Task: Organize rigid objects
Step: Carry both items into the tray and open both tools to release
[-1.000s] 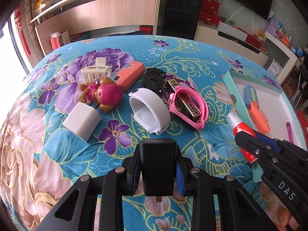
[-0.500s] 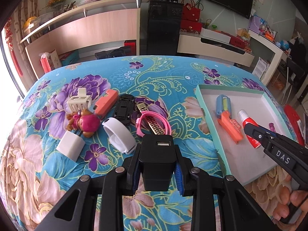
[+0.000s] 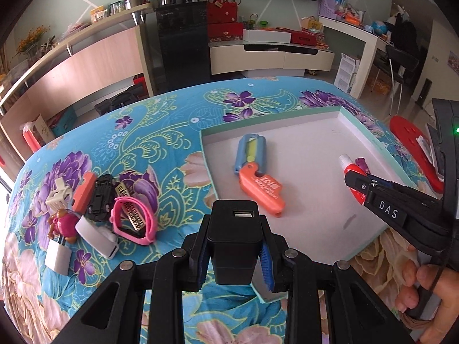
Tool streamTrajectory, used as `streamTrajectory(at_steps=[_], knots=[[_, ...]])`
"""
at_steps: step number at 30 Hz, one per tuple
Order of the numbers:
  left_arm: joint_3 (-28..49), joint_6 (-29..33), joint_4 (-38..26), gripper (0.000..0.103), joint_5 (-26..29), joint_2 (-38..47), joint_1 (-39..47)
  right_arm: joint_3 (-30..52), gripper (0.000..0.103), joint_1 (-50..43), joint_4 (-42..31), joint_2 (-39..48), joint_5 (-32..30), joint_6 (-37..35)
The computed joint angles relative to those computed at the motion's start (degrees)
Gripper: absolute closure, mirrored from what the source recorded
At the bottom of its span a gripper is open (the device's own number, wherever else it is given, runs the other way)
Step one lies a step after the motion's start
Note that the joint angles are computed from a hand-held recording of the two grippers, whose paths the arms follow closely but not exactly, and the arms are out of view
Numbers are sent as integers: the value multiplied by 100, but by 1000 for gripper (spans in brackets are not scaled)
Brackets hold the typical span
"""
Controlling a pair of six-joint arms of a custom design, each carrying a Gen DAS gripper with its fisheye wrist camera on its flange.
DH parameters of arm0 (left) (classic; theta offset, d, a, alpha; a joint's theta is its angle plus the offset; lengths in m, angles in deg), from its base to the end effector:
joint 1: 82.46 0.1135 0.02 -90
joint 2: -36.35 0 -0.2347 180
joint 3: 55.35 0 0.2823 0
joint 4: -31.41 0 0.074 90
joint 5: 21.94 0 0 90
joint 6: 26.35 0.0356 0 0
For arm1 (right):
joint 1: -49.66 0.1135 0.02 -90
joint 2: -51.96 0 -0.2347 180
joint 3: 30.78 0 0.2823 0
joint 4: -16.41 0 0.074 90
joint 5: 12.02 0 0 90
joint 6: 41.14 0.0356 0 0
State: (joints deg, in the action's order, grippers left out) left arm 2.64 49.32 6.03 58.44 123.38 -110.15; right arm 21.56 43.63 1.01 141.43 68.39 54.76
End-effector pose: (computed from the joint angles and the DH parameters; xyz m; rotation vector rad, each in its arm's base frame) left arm 0.2845 -0.1426 0.1221 0.2240 2.4935 -0.0913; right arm 0.3082 -0.0266 0.0912 0.1876 2.4741 0.2071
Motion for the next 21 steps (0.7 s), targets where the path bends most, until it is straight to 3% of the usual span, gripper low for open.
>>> streamTrajectory(at_steps=[5,21], knots=[[433,103,-89,71,-795,556,-450,1,82,-270,-12,36,43,-31],[344,191,-7,71,-1051,-67,-561,-16,82,-433,-5,22,-251,-31]])
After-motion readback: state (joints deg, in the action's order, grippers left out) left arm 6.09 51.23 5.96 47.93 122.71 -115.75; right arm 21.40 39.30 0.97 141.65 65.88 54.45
